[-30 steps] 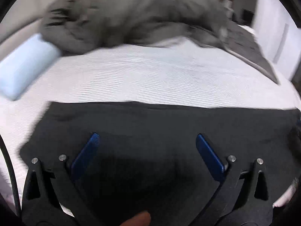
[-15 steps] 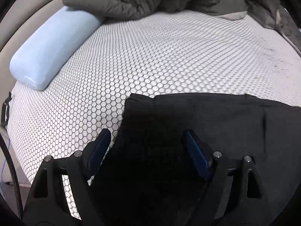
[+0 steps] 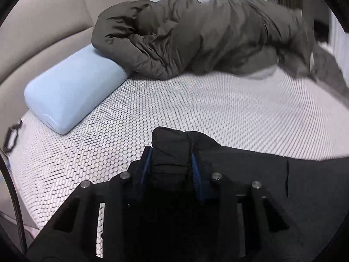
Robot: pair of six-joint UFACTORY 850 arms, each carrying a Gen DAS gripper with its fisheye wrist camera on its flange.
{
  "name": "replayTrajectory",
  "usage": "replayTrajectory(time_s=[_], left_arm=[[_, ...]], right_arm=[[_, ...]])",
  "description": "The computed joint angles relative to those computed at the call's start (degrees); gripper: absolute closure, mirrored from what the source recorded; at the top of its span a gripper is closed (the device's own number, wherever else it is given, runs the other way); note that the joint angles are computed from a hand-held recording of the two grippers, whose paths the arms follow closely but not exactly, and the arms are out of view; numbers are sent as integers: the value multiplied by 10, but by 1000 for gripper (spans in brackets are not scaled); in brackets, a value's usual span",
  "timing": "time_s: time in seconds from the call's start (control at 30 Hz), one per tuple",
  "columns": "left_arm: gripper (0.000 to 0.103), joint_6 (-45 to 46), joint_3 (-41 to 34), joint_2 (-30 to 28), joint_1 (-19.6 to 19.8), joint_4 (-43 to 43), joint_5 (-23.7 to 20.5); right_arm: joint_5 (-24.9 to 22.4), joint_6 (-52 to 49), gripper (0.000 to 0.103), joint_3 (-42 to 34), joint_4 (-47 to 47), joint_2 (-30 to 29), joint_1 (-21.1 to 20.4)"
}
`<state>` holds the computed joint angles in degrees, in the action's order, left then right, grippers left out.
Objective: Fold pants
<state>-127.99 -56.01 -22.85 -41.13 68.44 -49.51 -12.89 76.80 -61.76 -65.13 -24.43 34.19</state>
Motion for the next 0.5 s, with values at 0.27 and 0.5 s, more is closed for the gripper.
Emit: replayTrajectory(time_s=[0.27, 0.5], left_arm=[[43, -3, -2, -22, 35, -79, 91], [1, -54, -23, 4, -64, -41, 39]], right_arm=[[-8, 22, 5, -1, -13, 0, 0], [12, 60, 5, 20, -50, 23, 4]])
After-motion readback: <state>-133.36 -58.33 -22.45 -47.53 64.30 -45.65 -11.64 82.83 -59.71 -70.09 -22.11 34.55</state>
